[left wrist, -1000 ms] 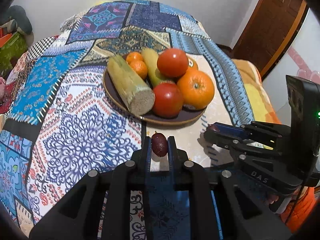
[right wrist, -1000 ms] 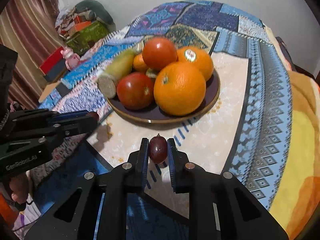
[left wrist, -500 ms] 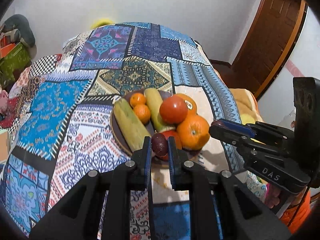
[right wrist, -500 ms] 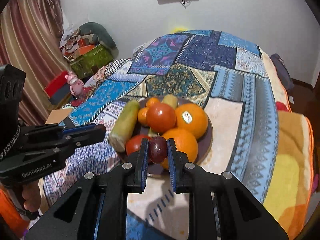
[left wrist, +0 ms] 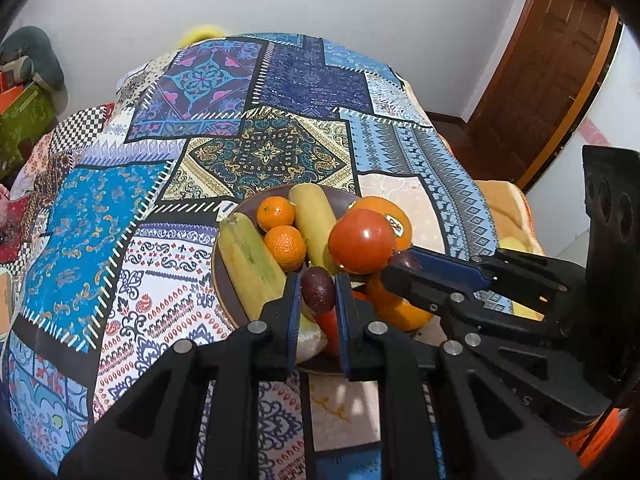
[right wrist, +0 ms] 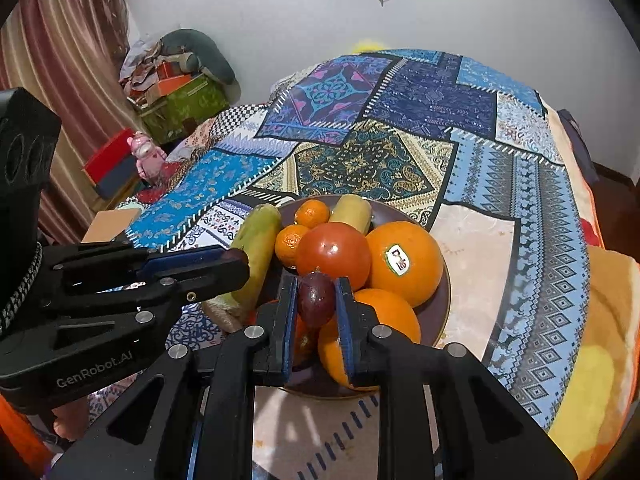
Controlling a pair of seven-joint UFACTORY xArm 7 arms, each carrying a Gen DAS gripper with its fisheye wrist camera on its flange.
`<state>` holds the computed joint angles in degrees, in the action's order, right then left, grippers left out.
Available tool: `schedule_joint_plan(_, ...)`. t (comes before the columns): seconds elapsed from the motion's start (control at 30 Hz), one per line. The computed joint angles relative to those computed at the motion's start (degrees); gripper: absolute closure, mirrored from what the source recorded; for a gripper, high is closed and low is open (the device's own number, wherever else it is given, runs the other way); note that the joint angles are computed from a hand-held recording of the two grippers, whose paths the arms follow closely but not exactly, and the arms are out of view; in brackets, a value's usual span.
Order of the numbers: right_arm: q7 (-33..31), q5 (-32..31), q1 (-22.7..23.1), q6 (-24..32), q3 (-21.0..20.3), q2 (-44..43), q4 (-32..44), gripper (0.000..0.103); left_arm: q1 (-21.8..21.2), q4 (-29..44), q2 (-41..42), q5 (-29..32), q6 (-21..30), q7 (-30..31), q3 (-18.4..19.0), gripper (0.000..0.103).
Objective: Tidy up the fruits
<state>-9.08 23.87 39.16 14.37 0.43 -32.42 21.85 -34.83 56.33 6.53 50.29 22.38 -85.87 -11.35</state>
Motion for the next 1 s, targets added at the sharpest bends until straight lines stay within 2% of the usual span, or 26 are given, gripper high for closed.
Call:
schedule_joint_plan(0.2, -0.5, 1.6, 0.1, 1.5, -1.3, -0.7, 0.5, 0.082, 0.2, -0.5, -0.4, 0.7, -0.9, -1.7, 0.5, 0.082)
schedule_joint_plan(0.43, 1.3, 0.1, -2.4, 2.8, 0.4, -7.0, -0.6, 0.080, 0.8, -2.5, -6.3, 5.9, 3.4, -7.8, -1.9, 0.082)
schedule_joint_plan(0.57, 4.3, -2.4, -4.4, 4.3, 2.5, -13.8, -1.6, 0.079, 1.6, -3.3, -11.1, 8.6, 8.1, -10.8, -5.7, 0.082)
schedule_joint_plan(0.8, 10.8, -7.2, -6.5, 9.0, 5.4, -30.0, -2.6, 0.080, 1.8, -2.1, -19.8, 12.4, 19.9, -14.0, -14.4, 0.082)
schedule_joint_plan(0.9, 13.9, -8.9, -7.4, 11.5, 7.3, -37.0, -2.2, 0.080, 1.5, -0.8, -23.0, 14.1, 27.1, -15.5, -19.3, 0.082)
schedule_joint_plan(1.0, 16.3, -10.4, -7.9, 13.7, 8.6, -42.3, -1.6, 0.079, 1.3, -0.1, -25.5, 14.2, 30.7, -15.9, -22.4, 0.082)
